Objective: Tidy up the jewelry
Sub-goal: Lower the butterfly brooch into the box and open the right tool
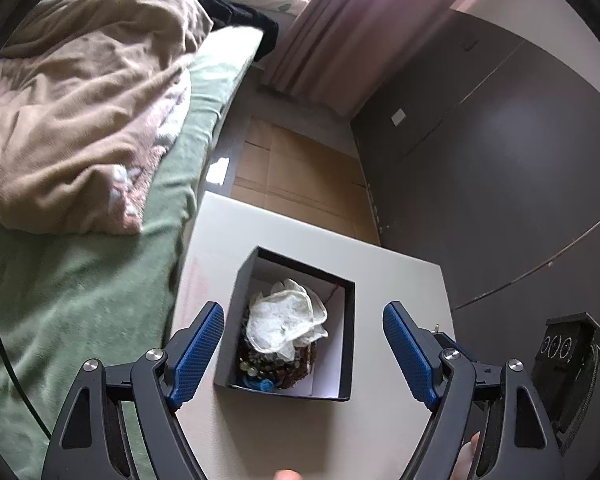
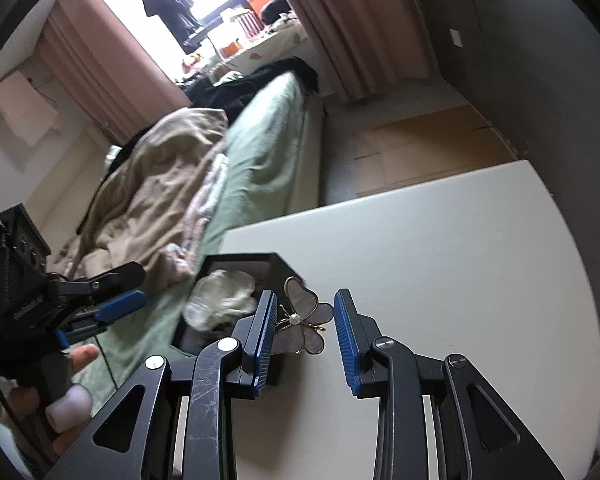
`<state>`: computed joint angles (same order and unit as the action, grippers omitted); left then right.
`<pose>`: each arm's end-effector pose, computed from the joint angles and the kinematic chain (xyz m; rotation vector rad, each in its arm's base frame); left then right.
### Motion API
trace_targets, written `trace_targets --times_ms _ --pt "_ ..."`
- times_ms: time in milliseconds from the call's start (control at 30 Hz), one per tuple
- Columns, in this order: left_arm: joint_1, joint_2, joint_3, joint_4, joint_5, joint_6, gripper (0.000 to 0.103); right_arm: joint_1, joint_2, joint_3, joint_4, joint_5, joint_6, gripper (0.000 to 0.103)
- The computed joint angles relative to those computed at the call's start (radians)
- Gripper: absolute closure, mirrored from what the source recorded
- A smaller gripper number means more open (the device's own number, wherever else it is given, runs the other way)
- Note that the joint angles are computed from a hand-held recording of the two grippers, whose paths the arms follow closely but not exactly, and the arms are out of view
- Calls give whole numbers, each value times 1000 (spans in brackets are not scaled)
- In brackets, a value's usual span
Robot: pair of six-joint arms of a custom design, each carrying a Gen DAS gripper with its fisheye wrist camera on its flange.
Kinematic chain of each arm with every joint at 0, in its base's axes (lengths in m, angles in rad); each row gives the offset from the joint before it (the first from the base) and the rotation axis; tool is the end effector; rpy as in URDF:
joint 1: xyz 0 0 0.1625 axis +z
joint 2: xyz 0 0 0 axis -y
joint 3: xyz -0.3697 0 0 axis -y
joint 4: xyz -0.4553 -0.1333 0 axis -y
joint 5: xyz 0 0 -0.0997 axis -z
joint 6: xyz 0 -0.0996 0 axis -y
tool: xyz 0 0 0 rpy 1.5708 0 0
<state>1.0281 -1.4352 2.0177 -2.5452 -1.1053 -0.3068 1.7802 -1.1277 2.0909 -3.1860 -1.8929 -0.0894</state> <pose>-0.1349 -0.5683 0.2342 0.1970 2.7722 -0.7733 0.2149 -0.5217 0.1081 0.2565 -2.7047 0.9419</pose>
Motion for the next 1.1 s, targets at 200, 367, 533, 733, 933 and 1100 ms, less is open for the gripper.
trace_targets --times_ms 200,367,533,733,933,1100 --pt "8 -6 -20 6 28 14 21 18 68 -57 -10 54 -6 72" --pt "24 -7 -36 -10 29 28 21 30 125 -102 -16 87 -7 72" --pt "42 -5 -54 -28 24 35 21 38 174 -146 -6 117 -7 72" --pt "70 3 -75 -41 19 14 21 40 218 -193 16 158 -11 71" --pt "77 12 -83 -36 10 12 21 25 232 -229 149 113 32 51" --pt "67 10 -74 -34 9 25 21 12 195 -193 127 143 38 32"
